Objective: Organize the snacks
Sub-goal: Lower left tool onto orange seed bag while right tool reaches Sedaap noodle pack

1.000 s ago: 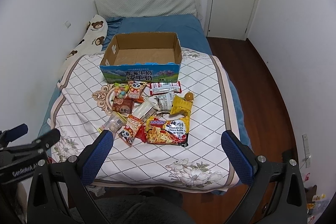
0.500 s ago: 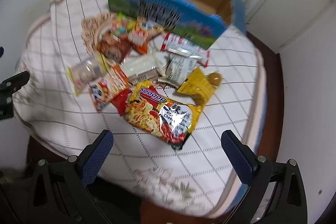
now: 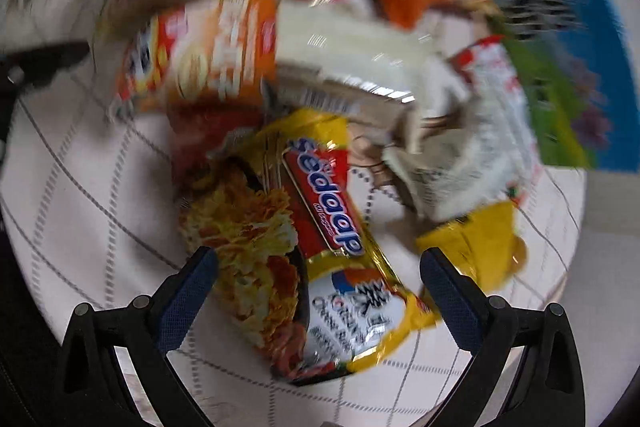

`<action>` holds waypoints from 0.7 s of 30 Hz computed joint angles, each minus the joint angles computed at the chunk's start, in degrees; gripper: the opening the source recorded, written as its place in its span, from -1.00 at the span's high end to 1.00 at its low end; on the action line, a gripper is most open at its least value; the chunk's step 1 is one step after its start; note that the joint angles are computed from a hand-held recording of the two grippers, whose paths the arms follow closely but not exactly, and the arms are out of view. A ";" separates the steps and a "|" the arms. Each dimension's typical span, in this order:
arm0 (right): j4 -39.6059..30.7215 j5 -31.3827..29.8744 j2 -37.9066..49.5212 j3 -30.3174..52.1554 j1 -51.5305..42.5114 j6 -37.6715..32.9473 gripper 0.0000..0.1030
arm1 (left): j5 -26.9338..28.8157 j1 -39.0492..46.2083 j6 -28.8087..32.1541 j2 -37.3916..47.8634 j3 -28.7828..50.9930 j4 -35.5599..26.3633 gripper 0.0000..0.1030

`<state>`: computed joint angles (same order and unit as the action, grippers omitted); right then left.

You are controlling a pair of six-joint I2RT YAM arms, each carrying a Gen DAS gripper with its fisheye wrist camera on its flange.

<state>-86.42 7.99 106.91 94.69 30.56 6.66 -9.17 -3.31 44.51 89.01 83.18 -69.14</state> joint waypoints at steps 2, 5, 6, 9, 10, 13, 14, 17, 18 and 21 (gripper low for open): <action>0.64 -3.61 0.89 -1.08 -1.25 -0.73 -0.95 | -0.02 -0.73 0.32 0.33 -0.30 -0.67 -0.98; 2.75 -5.25 -0.31 -3.92 -1.88 1.85 -0.78 | 0.69 -2.15 1.14 0.41 -0.41 -0.76 -0.98; 3.52 -6.19 -1.59 -4.96 -2.61 4.74 -0.76 | 1.14 -2.43 1.18 0.99 0.23 -1.04 -0.98; 4.58 -9.87 -5.35 -7.66 -6.07 13.28 -0.70 | 2.79 -3.55 2.09 2.57 1.68 -1.71 -0.98; 4.61 -12.04 -7.14 -9.38 -8.07 18.27 -0.70 | 3.29 -4.00 2.64 3.23 2.18 -2.08 -0.98; 6.64 -19.13 -14.15 -16.64 -13.79 29.86 -0.68 | 4.20 -6.05 4.40 6.14 3.70 -3.62 -0.98; 7.61 -20.16 -16.37 -18.89 -15.12 33.22 -0.68 | 4.47 -6.93 4.49 7.42 4.67 -4.37 -0.98; 10.12 -20.65 -21.83 -24.00 -17.70 42.50 -0.68 | 5.10 -8.94 6.16 10.24 5.22 -5.18 -0.98; 11.70 -21.28 -23.47 -25.80 -18.38 46.14 -0.68 | 5.07 -9.61 6.52 10.02 4.35 -4.23 -0.98; 14.86 -23.75 -26.51 -28.80 -19.99 51.61 -0.70 | 6.31 -12.02 6.28 9.47 2.99 -2.54 -0.89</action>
